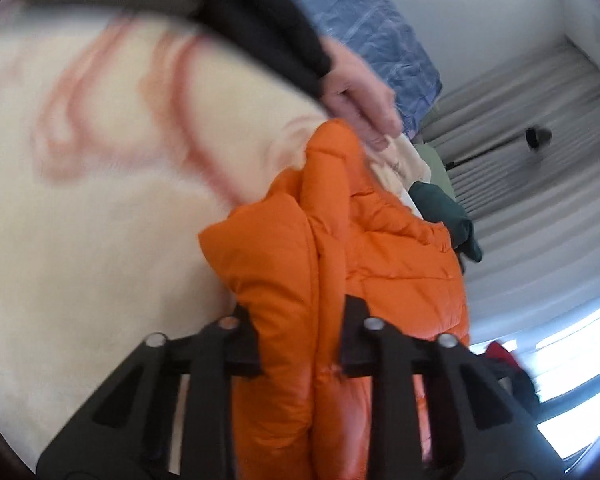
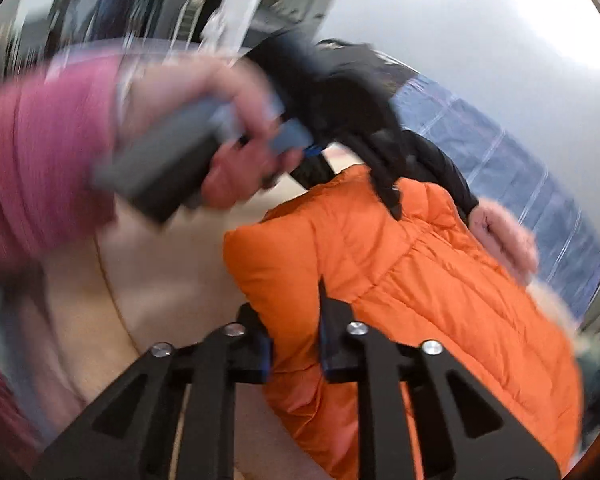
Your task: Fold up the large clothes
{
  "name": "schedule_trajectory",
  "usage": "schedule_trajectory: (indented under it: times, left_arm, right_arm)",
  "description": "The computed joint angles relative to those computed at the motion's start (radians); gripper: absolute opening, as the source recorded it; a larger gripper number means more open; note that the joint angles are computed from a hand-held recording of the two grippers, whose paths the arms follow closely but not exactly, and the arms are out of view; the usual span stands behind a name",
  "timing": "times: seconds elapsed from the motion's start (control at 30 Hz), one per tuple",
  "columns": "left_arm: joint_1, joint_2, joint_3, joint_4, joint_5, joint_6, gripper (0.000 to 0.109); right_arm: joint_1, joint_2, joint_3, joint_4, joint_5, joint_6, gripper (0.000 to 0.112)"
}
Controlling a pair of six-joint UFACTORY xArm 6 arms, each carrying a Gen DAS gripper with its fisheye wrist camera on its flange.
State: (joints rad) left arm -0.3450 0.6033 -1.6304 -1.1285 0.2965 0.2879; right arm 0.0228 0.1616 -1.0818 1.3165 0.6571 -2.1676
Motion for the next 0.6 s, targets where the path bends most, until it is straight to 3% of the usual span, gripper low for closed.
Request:
schedule_trajectory:
  times: [0.07,0.27,0.33,0.37,0.43,0.5,0.6]
  left_arm:
    - [-0.017,-0.016,-0.008,0.116,-0.03,-0.064,0.02]
    - [-0.044,-0.015,-0.124,0.366,-0.016,-0.215,0.019]
    - [-0.048,0.003,-0.168,0.496,-0.004,-0.325,0.017]
    - [-0.051,0.014,-0.194,0.571,0.005,-0.393,0.017]
    - [-0.054,0.029,-0.23,0.621,0.018,-0.447,0.016]
    - [-0.057,0.034,-0.246,0.638,0.026,-0.471,0.016]
    - [-0.063,0.046,-0.275,0.674,0.039,-0.508,0.016]
  right_arm:
    - [-0.064,0.014,-0.065,-0.045,0.13,0.133,0.013]
    - [-0.221,0.073,-0.22,-0.11,0.449,0.308,0.014]
    - [-0.268,0.103,-0.279,-0.139,0.553,0.335,0.02]
    - [-0.313,0.144,-0.351,-0.141,0.652,0.377,0.023]
    - [-0.387,0.232,-0.486,-0.097,0.789,0.475,0.034]
    - [-0.438,0.339,-0.65,-0.02,0.791,0.629,0.034]
    - [-0.415,0.551,-0.961,-0.104,0.581,0.918,0.032]
